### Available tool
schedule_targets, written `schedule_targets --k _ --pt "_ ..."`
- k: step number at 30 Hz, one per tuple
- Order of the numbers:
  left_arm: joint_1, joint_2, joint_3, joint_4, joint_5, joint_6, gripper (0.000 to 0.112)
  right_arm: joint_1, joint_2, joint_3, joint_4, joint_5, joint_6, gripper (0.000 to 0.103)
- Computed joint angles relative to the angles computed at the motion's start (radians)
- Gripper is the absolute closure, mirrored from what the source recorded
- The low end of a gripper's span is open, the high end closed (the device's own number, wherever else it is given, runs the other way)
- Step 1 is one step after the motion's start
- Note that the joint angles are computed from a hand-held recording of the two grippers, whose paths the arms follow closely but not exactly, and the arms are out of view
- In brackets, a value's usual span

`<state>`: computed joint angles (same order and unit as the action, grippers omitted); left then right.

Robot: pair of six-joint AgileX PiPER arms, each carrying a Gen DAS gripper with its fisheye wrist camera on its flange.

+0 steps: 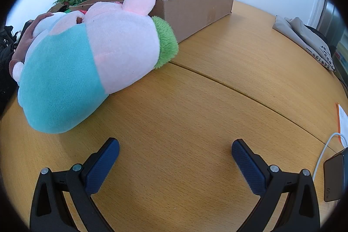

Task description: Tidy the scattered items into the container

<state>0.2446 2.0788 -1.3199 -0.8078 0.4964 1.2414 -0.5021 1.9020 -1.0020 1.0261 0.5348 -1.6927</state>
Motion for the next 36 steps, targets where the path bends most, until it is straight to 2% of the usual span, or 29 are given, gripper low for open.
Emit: schedule_targets --k 8,13,19,36 --pt "0.000 0.000 0.000 0.000 0.000 0.000 0.009 0.002 -0.027 0.030 0.001 0.009 -0.024 0.000" --pt "0.000 0.000 -0.001 0.002 0.001 -0.003 0.009 0.006 -0.148 0.159 -0.026 0.110 -0.152 0.000" --pt "0.000 0.000 0.001 0.000 -0.001 0.000 0.009 -0.002 -0.204 0.162 -0.109 0.208 -0.151 0.000" --pt "0.000 -0.001 0.002 -0.001 -0.002 0.000 0.009 -0.008 -0.226 0.154 -0.134 0.231 -0.121 0.000"
